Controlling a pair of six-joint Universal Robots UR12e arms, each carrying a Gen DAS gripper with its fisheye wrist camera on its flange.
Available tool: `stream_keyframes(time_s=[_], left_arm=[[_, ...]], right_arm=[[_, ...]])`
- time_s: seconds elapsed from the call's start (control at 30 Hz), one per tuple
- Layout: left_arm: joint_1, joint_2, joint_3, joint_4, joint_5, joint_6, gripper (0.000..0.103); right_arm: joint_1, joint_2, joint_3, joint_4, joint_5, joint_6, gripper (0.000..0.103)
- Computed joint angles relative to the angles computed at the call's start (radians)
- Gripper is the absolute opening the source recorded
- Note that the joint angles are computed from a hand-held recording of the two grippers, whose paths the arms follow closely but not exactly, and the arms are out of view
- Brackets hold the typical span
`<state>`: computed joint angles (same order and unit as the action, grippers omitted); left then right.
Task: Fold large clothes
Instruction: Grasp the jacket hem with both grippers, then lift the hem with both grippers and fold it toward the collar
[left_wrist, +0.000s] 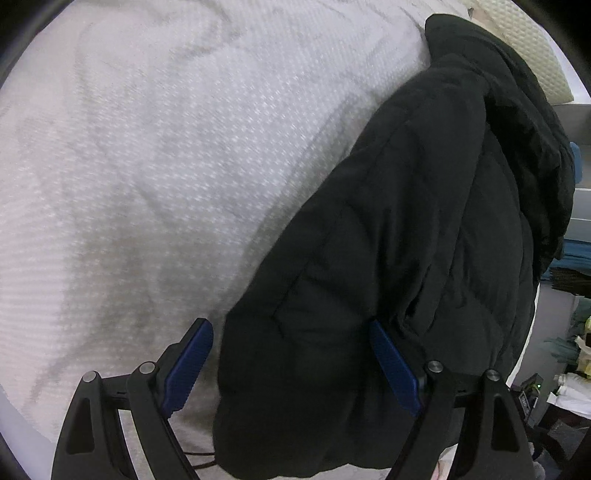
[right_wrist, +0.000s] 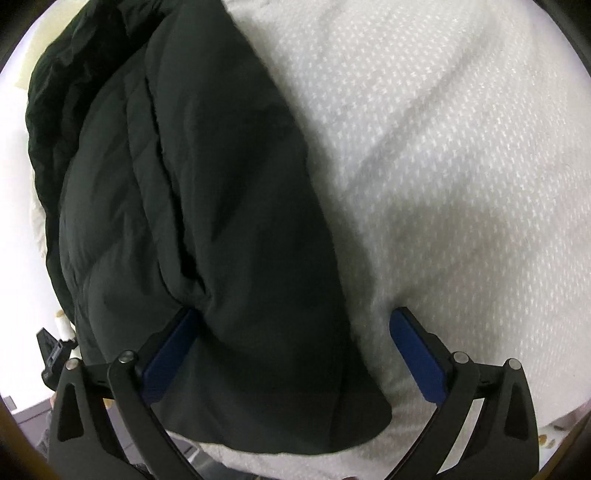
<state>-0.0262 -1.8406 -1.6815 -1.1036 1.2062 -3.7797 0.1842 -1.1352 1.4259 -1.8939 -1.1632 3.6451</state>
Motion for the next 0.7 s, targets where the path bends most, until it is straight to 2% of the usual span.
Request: stream_keyframes(time_s=[0.07,0.13,0.2,0.27,0.3,0.33,0.37,0.4,0.43,0.5,0.53,0.63,0.7], left_arm=[[0.001,-0.003,-0.003,0.007,-0.018,-0.001,0.084],[0.000,0.008,-0.020,0.036,-0.044,-0.022,0.069],[-0.002,0.012,-0.031,0.066,-0.075,-0.040,0.058],[-0.002,0.018,-0.042,0.091,-0.105,-0.047,0.047],[-0.004,0.021,-0.045,0.100,-0.118,-0.050,0.037],[-0.007,0.023,-0.045,0.106,-0.128,-0.053,0.027],[-0.007,0.025,-0.043,0.106,-0.142,-0.044,0.023],[-0.007,0.027,-0.037,0.101,-0.153,-0.031,0.016],[-0.006,0.032,-0.034,0.107,-0.168,-0.022,0.012],[-0.002,0.037,-0.022,0.107,-0.185,-0.001,0.010],[0.000,0.044,-0.015,0.114,-0.193,0.007,0.009],[0.014,0.048,0.016,0.142,-0.220,0.020,0.008],[0.019,0.054,0.031,0.175,-0.228,-0.001,0.007]], right_arm=[[-0.006,-0.002,0.014,-0.013,0.026,0.024,0.103],[-0.010,-0.005,0.028,-0.017,0.076,0.029,0.103],[-0.011,-0.001,0.031,0.004,0.153,-0.008,0.103],[0.000,0.002,0.016,0.045,0.165,-0.079,0.100],[0.006,0.003,0.012,0.048,0.160,-0.089,0.094],[0.007,-0.001,0.014,0.039,0.159,-0.083,0.080],[0.005,-0.007,0.023,0.019,0.170,-0.063,0.072],[0.003,-0.012,0.027,0.002,0.173,-0.047,0.055],[0.002,-0.018,0.031,-0.019,0.171,-0.034,0.039],[-0.001,-0.030,0.025,-0.034,0.153,-0.043,0.023],[-0.004,-0.038,0.024,-0.042,0.148,-0.054,0.017],[0.004,-0.052,0.004,-0.069,0.129,-0.063,0.013],[0.003,-0.058,-0.007,-0.093,0.132,-0.060,0.012]])
